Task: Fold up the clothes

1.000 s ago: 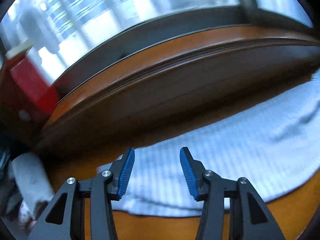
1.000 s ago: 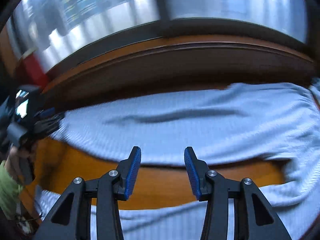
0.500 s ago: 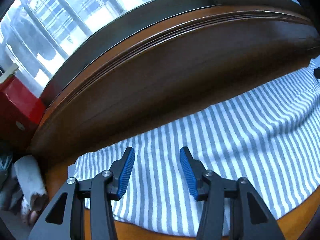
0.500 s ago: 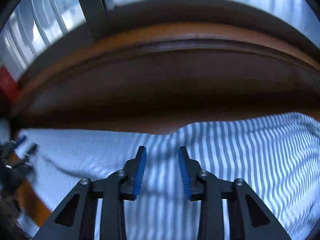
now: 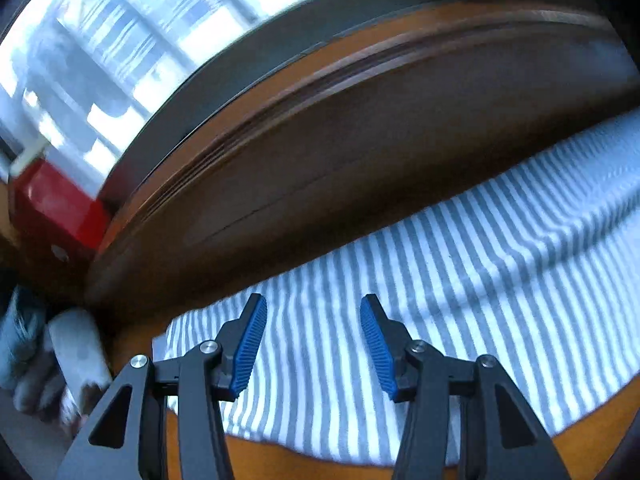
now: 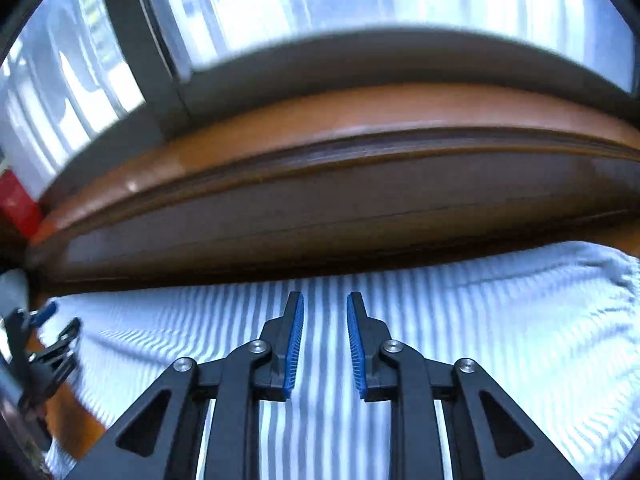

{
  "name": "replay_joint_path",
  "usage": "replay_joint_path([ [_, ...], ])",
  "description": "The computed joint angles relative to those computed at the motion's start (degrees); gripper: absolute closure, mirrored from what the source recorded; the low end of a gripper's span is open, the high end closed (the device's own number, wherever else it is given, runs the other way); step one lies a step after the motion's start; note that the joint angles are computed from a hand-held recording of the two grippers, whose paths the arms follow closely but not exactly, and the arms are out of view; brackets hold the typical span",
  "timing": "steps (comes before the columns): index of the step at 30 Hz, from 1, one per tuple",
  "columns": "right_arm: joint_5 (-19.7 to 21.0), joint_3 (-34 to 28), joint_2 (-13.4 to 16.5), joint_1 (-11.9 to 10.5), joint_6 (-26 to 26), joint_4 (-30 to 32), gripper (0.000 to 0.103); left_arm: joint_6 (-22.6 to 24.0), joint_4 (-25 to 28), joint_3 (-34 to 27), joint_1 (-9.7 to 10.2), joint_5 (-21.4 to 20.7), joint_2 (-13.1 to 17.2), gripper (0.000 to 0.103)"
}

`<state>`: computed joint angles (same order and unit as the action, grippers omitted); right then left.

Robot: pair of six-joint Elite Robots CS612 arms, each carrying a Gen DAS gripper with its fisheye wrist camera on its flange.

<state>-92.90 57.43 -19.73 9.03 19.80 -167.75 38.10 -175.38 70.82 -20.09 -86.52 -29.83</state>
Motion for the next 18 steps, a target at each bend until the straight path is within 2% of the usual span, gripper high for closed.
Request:
replay_joint_path([
  [4,0.26,13.17,-6.48,0.20,-2.48,-8.41,0.069,-1.40,1.46,3.33,2.25,-5.12,-3.49,0.057],
  [7,-1.82,21.16,-10.56,1.40,-2.80,-12.04,0.067,0.60,0.40,7.43,4.32,-8.92,-6.65,0.057],
  [9,-2.92,26.23,-13.25,2.37,-1.81,-14.16,0.064,-0.70,2.10,6.52,2.35,-9.58,-6.88,0.057],
  [10,-4.10,28.35,-14.35,3.03,-1.16,-14.85,0.061,-0.99,2.71,5.59,1.88,-10.95,-5.87,0.057],
  [11,-5.77,29.95,-15.37,3.64,-0.79,-14.56,0.059,-1.77,3.95,5.45,1.02,-10.44,-5.53,0.057],
  [13,-9.27,32.73,-17.40,4.80,-0.17,-13.12,0.058,0.42,2.39,10.78,1.42,-12.64,-8.77,0.057],
  [14,-10.12,33.07,-17.67,5.36,0.21,-12.04,0.058,1.16,1.61,13.66,1.56,-13.31,-10.60,0.057],
  [16,-9.34,33.20,-17.62,6.31,0.94,-10.04,0.058,3.57,0.15,19.32,2.37,-15.72,-13.65,0.057],
  [18,-8.64,33.14,-17.26,7.17,1.17,-8.57,0.058,6.14,1.58,19.47,4.20,-17.35,-14.32,0.057],
])
